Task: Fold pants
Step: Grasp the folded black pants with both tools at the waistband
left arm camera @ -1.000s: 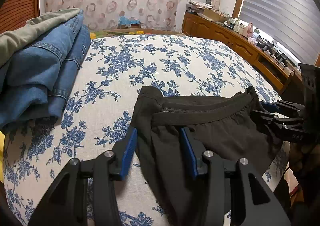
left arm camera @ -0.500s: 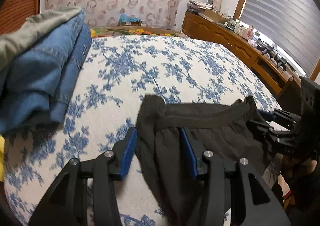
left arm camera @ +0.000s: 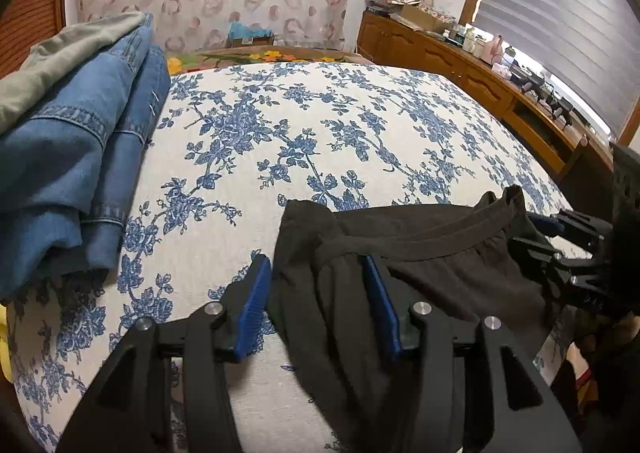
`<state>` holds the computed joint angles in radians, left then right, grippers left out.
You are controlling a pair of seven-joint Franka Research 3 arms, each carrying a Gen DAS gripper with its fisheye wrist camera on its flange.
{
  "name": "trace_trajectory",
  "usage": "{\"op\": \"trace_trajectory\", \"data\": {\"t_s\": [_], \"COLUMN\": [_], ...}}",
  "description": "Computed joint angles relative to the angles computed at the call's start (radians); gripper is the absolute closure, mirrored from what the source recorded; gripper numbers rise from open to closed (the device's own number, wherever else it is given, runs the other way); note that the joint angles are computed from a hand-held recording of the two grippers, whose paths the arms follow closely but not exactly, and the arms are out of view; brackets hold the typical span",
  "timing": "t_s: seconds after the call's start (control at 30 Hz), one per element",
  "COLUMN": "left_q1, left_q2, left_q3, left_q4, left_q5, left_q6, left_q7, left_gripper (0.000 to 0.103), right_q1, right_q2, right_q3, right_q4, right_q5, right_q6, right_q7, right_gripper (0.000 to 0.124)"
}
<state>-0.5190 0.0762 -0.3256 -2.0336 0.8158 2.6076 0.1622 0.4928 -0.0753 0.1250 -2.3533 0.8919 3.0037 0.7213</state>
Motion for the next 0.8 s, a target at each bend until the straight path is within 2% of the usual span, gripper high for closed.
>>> {"op": "trace_trajectory", "data": {"t_s": [0.1, 0.17, 0.23, 0.27, 0.33, 0.43, 0.57, 0.8], "left_q1": [-0.003, 0.0, 0.011, 0.014, 0.013, 0.008, 0.003, -0.007], "left_q2": [0.0, -0.004, -0.008, -0.007, -0.009, -0.021, -0.054, -0.095], "left_q3": [0.001, 0.002, 0.006, 0.007, 0.008, 0.005, -0.008, -0.045], "left_q4": [0.0, -0.008, -0.027, -0.031, -0.033, -0.036, -0.042, -0.017], "left_q5": [0.016, 0.015, -0.008, -0.011, 0.004, 0.036, 0.121, 0.218], "left_q6": [-0.006, 0.017, 0.088, 0.108, 0.116, 0.108, 0.093, 0.015], "left_q7": [-0.027, -0.044, -0.043, -0.047, -0.062, -0.096, -0.18, -0.232], "left_gripper": [0.054, 0.059, 0.077, 0.079, 0.09, 0.092, 0.093, 0.094], "right_q1": [0.001, 0.004, 0.006, 0.006, 0.003, 0.004, 0.006, 0.028], "right_q2": [-0.001, -0.001, -0.001, -0.001, -0.001, -0.008, -0.027, -0.079], "right_q3": [-0.002, -0.003, -0.006, -0.005, -0.003, -0.007, -0.019, -0.018], "right_q4": [0.0, 0.002, 0.009, 0.01, 0.012, 0.011, 0.013, 0.003], "right_q5": [0.013, 0.028, 0.056, 0.062, 0.065, 0.098, 0.21, 0.311], "right_q6": [-0.003, -0.006, -0.024, -0.024, -0.03, -0.043, -0.075, -0.047], "right_q7": [-0.009, -0.022, -0.05, -0.053, -0.053, -0.085, -0.168, -0.271], "right_gripper": [0.081, 0.086, 0.094, 0.097, 0.103, 0.109, 0.113, 0.114]}}
